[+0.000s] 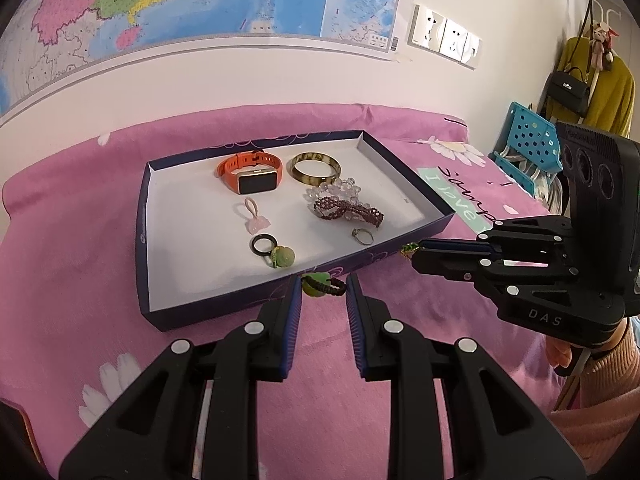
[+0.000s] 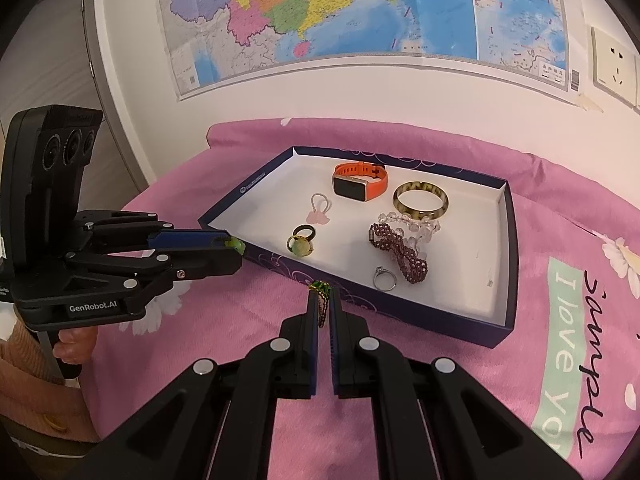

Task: Organize jewelry
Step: 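Grasp the green-stone ring with the left tool while the right tool grasps the gold pendant chain, then carry the green ring with the left tool while the right tool carries the gold pendant into the tray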

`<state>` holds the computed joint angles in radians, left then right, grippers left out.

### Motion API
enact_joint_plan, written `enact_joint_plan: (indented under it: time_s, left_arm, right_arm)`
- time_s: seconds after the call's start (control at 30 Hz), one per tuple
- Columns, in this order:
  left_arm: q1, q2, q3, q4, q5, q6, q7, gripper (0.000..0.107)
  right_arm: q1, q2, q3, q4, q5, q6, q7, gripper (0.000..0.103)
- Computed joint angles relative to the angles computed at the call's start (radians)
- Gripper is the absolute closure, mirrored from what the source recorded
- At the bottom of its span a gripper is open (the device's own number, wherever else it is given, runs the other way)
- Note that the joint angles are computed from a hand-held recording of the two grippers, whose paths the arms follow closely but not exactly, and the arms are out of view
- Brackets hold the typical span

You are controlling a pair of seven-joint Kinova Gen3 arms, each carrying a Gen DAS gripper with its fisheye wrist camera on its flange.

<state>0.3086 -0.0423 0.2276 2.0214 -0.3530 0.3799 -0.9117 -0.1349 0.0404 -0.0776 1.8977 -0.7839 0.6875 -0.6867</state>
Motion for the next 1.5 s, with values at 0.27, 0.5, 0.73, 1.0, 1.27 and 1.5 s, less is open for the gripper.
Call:
enact_joint_plan:
  time_s: [0.27, 0.5, 0.73, 1.0, 1.27, 1.5]
  left_arm:
    - [-0.001, 0.010, -0.006, -0.014, -0.018, 0.005, 0.007, 0.085]
    - [0.003, 0.023, -0.016, -0.030, -0.032, 0.008, 0.013, 0.085]
    - [0.002, 0.035, -0.034, -0.043, -0.009, 0.002, -0.015, 0.085]
    - [0.012, 0.076, -0.057, -0.084, -0.029, 0.019, -0.005, 0.085]
    - [0.027, 0.134, -0.098, -0.131, -0.007, 0.036, -0.017, 0.085]
    - [0.036, 0.182, -0.126, -0.164, 0.026, 0.058, -0.037, 0.085]
  right_arm:
    - [0.004, 0.010, -0.001, -0.017, -0.010, -0.005, 0.009, 0.099]
    - [0.018, 0.027, -0.004, -0.040, -0.038, 0.012, 0.029, 0.099]
    - [0.031, 0.046, -0.010, -0.066, -0.044, 0.013, 0.025, 0.099]
    - [0.037, 0.090, -0.021, -0.114, 0.005, 0.003, -0.040, 0.099]
    - [0.031, 0.157, -0.047, -0.178, 0.112, -0.015, -0.159, 0.099]
    - [0.033, 0.203, -0.073, -0.214, 0.175, -0.012, -0.223, 0.099]
